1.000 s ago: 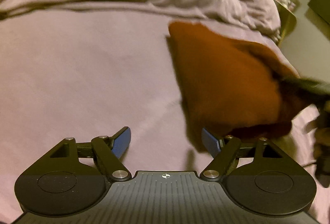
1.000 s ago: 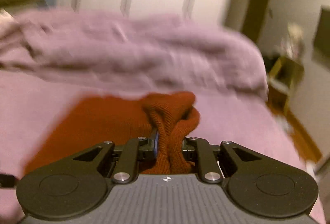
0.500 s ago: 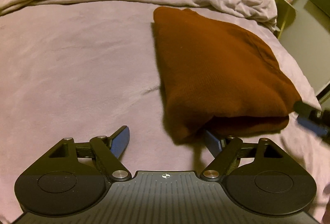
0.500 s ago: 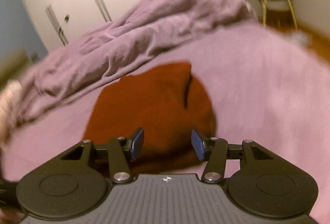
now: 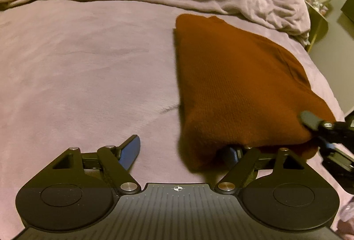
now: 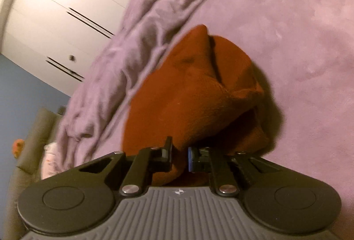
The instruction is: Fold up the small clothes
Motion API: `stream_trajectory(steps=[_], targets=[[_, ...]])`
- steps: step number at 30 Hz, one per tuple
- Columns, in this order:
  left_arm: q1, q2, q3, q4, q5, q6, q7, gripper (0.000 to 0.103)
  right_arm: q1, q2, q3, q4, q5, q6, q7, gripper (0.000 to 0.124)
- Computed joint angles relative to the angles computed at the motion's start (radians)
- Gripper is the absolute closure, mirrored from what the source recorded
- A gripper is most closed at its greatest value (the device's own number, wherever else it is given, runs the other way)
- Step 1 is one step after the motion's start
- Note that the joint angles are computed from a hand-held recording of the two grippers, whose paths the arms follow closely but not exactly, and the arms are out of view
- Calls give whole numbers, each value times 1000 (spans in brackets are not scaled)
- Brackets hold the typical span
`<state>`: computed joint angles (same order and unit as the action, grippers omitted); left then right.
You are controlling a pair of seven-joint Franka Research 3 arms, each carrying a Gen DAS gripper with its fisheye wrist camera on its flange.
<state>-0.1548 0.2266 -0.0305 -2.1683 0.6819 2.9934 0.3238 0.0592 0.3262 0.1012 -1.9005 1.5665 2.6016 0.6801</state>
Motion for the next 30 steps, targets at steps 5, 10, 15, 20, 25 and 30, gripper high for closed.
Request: stream_trajectory(steps=[5,10,15,20,25,30], targets=[[47,-21,-45,-37,-97,18,119,19,36,22,-21,-5,-180,111,63,116],[18,-138,0,-95,78,-70,-30,20,14,-56,-14,-68,-302,118,19,90],[57,-136,-6,-27,266,-37,-196,16,37,-126,13,-102,-203,286,-207,73],[86,1,-75,104,-21,-97,72,17,94,-52,31,1,-292,327,-305,80],[31,32,-27,107,5,-108,50,16,176,46,-18,52,-646,362,-151,97],[-3,54,2,121,40,-109,55,14,132,97,31,42,-778,424,-179,102]])
